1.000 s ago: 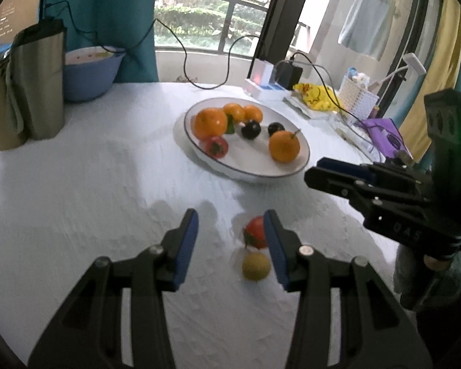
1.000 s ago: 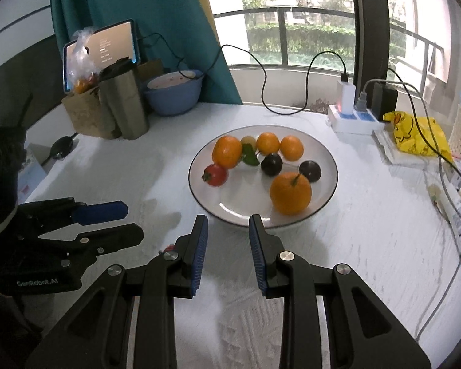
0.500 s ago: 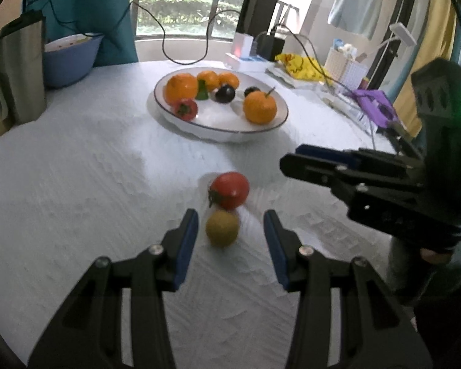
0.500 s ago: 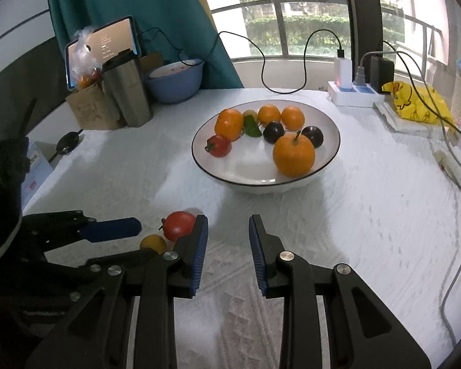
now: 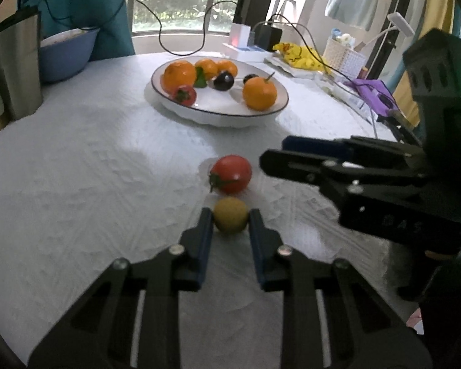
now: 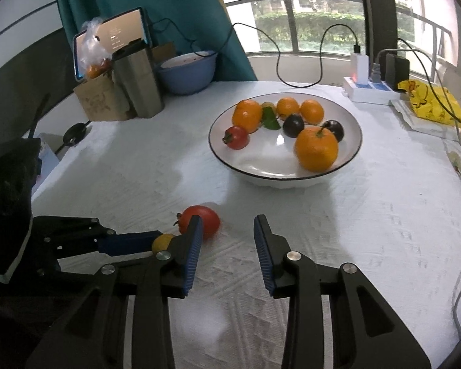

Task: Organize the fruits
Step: 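Grasp the small yellow fruit with the left gripper while the right gripper grasps a red tomato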

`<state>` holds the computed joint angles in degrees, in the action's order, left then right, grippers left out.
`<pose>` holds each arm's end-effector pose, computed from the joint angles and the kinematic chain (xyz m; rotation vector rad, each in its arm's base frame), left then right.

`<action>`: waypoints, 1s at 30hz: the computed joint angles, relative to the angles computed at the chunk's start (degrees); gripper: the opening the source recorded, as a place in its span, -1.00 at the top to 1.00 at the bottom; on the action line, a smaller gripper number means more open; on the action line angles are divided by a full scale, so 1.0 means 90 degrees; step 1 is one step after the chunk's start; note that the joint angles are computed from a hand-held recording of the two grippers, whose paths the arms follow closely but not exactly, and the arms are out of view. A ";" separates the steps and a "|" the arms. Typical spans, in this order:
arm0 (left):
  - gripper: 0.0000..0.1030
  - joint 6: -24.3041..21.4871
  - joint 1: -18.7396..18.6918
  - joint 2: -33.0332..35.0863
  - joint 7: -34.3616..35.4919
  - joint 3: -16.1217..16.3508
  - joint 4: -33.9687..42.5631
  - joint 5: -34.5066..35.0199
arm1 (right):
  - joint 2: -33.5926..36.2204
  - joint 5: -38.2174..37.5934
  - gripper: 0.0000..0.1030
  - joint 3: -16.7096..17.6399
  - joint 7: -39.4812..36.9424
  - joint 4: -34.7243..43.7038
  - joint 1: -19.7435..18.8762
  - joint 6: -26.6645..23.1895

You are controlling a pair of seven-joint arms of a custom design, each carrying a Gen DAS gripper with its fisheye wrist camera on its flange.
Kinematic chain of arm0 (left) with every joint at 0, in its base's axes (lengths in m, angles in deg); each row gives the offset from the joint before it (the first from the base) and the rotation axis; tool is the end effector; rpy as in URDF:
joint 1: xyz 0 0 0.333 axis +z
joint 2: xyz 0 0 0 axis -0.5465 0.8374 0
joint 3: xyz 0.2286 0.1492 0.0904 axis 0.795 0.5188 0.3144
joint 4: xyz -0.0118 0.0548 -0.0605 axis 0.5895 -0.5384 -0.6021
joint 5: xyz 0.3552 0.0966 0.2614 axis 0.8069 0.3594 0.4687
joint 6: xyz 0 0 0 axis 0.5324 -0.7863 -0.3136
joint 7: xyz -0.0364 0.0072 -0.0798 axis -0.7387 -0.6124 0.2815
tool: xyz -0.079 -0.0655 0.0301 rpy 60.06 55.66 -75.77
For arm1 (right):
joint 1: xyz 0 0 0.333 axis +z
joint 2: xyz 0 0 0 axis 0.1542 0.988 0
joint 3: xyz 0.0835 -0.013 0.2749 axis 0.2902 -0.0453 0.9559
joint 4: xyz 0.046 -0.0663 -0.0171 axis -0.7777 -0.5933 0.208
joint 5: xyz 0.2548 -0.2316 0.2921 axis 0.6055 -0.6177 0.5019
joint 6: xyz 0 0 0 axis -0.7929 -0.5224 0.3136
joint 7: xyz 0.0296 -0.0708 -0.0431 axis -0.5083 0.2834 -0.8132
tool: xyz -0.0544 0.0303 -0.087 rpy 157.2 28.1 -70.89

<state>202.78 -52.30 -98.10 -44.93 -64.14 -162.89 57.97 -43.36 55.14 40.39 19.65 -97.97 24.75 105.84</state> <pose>0.3468 -0.3486 0.3772 -2.0238 1.6624 -0.8426 0.4783 0.1100 0.4107 -2.2489 0.8412 -0.0021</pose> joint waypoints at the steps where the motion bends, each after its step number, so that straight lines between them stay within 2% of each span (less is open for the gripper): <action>1: 0.52 0.0021 0.0002 -0.0044 -0.0030 0.0000 -0.0037 0.0007 | 0.0006 -0.0021 0.29 0.0021 0.0007 -0.0001 0.0009 -0.0008; 16: 0.52 0.0182 0.0014 -0.0925 -0.0214 0.0003 -0.0776 -0.0249 | 0.0229 -0.0288 0.29 0.0229 0.0109 0.0080 0.0175 -0.0063; 26: 0.52 0.0286 0.0100 -0.1086 -0.0208 -0.0077 -0.0879 -0.0278 | 0.0322 -0.0376 0.29 0.0300 0.0140 0.0135 0.0266 -0.0028; 30: 0.52 0.0279 0.0130 -0.1080 -0.0149 -0.0077 -0.0841 -0.0264 | 0.0305 -0.0347 0.35 0.0279 0.0077 0.0125 0.0287 -0.0043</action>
<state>205.29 -51.14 -107.82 -46.27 -64.84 -170.46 55.59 -40.62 52.02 42.91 20.34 -96.85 27.33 105.45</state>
